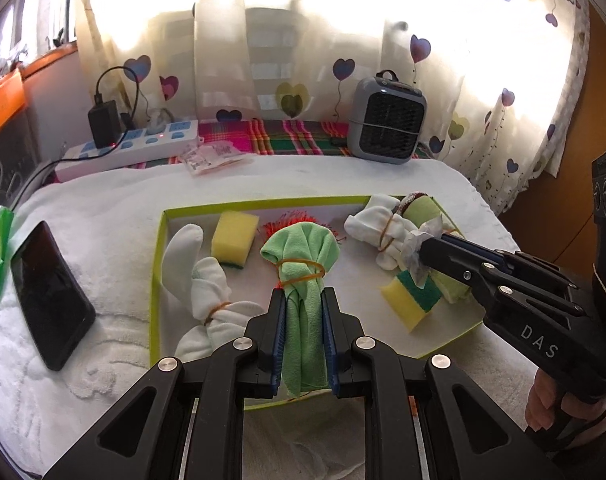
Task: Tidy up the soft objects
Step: 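Carry the green cloth bundle and white cloth over the yellow box, then lower both items into the box and open the left tool while the right opens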
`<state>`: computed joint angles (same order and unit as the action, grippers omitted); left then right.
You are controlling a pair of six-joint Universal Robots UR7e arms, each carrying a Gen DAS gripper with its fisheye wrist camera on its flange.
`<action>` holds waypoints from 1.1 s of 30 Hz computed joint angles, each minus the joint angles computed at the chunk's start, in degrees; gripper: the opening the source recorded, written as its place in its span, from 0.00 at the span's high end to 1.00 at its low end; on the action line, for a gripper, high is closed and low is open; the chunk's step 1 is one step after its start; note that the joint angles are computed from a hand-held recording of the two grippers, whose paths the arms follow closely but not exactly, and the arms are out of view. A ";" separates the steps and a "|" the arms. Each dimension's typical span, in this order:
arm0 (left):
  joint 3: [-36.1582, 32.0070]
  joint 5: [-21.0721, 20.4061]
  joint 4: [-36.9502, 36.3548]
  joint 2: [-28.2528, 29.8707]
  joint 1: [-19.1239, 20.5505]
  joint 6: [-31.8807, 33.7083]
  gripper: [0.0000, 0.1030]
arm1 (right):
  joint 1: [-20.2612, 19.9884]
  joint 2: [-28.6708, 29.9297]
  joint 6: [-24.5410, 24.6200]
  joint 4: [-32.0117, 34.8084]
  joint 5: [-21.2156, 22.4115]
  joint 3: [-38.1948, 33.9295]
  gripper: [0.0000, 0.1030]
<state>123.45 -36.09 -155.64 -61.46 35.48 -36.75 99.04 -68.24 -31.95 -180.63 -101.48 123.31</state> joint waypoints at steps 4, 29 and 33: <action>-0.83 0.29 -0.06 0.87 0.92 0.96 0.86 | 0.18 1.89 -0.27 0.77 -0.71 -1.55 0.86; -2.42 -0.33 0.39 2.80 3.44 1.52 0.83 | 0.07 6.83 -1.49 2.12 -3.41 -5.00 0.86; -2.51 -0.44 0.42 2.91 3.56 1.58 0.80 | 0.04 6.82 -1.61 2.03 -3.47 -4.93 0.86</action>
<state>120.94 -36.53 -155.22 -58.55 39.04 -35.17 99.09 -61.42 -33.55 -178.60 -104.95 118.38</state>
